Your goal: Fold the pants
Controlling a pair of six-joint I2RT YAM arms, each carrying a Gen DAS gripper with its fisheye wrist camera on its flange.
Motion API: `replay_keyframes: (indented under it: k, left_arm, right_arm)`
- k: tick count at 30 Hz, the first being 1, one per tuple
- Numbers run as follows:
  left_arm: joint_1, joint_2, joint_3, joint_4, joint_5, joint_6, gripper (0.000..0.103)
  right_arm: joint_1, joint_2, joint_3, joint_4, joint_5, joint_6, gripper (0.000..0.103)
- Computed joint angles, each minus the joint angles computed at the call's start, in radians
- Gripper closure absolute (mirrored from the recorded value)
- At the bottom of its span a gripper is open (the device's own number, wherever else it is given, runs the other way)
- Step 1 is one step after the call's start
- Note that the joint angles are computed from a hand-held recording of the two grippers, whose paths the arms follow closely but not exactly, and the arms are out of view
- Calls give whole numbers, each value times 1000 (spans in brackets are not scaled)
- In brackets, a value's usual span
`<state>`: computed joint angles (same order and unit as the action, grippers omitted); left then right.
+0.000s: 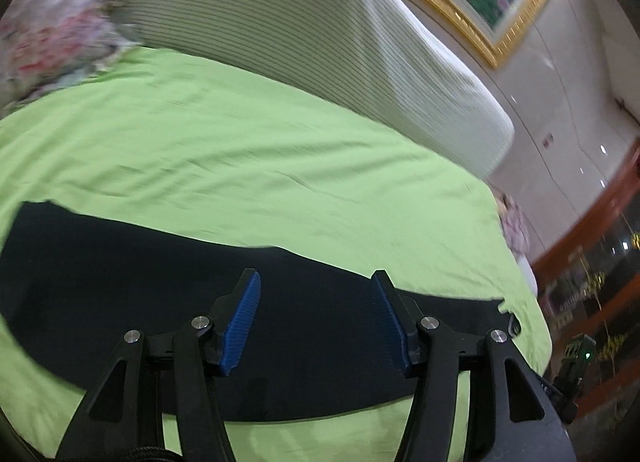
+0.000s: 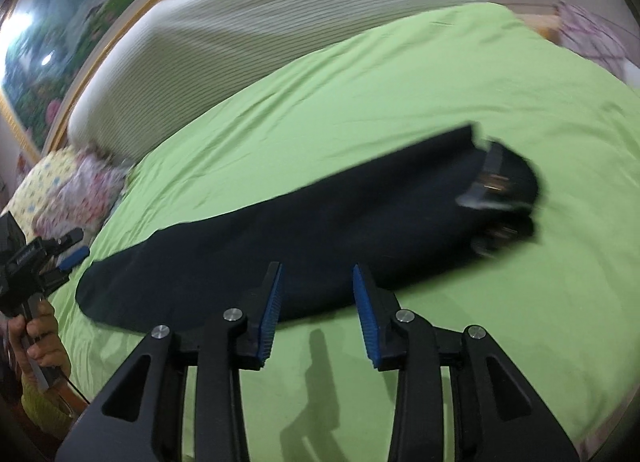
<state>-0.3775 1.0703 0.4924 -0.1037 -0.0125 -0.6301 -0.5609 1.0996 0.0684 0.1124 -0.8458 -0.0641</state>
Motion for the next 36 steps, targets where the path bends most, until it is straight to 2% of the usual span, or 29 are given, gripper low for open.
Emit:
replay_keyframes:
  k: [4, 7, 10, 11, 14, 20, 26, 28, 30, 32, 34, 36]
  left_arm:
    - [-100, 200, 120, 47, 22, 9, 40]
    - [-137, 338, 220, 57, 85, 32, 39]
    - [-211, 473, 353, 17, 70, 65, 39]
    - [-228, 511, 393, 4, 65, 75, 39]
    - [-255, 612, 503, -24, 100, 111, 39]
    - [-274, 823, 747, -113, 212, 180, 37]
    - [-279, 1005, 983, -242, 303, 256, 37]
    - [-288, 1082, 1094, -305, 335, 294, 35]
    - [-300, 1165, 1221, -383, 347, 338, 35]
    - [-315, 1266, 1375, -476, 351, 383, 35]
    - [-322, 1327, 1477, -548, 344, 411, 35]
    - [-335, 1422, 1635, -631, 332, 426, 35]
  right_arm:
    - [-129, 121, 24, 7, -48, -59, 59]
    - [-196, 193, 38, 24, -72, -93, 57]
    - [-240, 284, 56, 60, -111, -94, 54]
    - [-303, 353, 83, 27, -134, -169, 53]
    - [-328, 443, 116, 34, -168, -177, 51]
    - [-316, 565, 153, 124, -213, -78, 50]
    - [-277, 685, 141, 380, -242, 171, 50]
    - [-283, 713, 138, 436, -242, 207, 51]
    - [-268, 719, 133, 478, -225, 244, 56]
    - [-254, 726, 134, 504, -201, 266, 75]
    - [-271, 769, 139, 543, -215, 270, 89]
    - [-285, 806, 136, 598, -235, 274, 91]
